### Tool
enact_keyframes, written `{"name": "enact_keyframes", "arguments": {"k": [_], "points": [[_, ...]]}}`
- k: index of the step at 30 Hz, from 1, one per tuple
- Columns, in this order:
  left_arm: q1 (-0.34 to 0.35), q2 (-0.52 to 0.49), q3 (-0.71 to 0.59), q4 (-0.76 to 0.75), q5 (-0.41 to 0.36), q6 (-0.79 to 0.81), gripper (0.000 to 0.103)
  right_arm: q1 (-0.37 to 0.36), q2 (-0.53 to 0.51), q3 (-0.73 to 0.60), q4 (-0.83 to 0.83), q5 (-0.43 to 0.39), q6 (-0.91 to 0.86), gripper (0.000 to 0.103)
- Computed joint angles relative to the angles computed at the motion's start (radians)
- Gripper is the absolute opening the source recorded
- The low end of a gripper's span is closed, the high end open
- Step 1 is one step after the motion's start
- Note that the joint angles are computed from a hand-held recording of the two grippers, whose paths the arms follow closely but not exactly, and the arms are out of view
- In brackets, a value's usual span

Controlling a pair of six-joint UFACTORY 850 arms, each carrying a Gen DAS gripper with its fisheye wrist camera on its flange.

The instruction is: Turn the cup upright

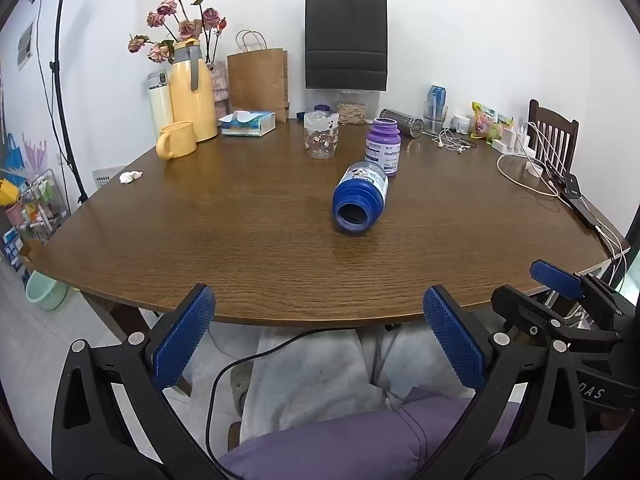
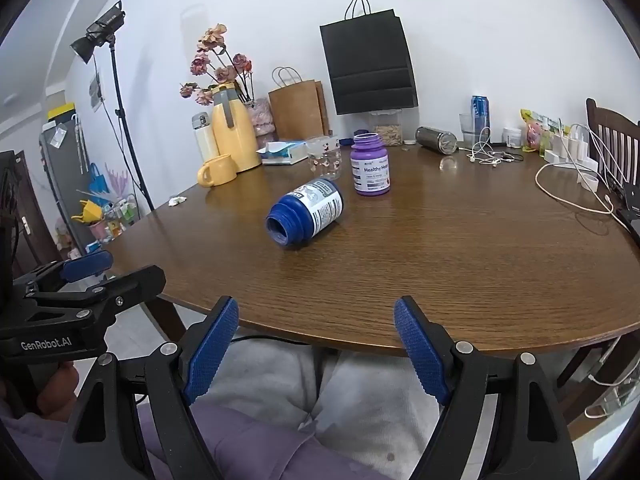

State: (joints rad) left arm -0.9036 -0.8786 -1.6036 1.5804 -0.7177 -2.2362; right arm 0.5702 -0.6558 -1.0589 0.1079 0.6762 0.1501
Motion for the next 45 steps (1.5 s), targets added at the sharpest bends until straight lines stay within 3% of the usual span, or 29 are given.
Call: {"name": "enact_keyframes", "arguments": {"k": [45], "points": [[0.002, -0.009, -0.009, -0.009, 0.005, 0.008, 0.103, -0.003, 0.000, -0.002, 0.006, 0.005, -0.006, 0.084]]}}
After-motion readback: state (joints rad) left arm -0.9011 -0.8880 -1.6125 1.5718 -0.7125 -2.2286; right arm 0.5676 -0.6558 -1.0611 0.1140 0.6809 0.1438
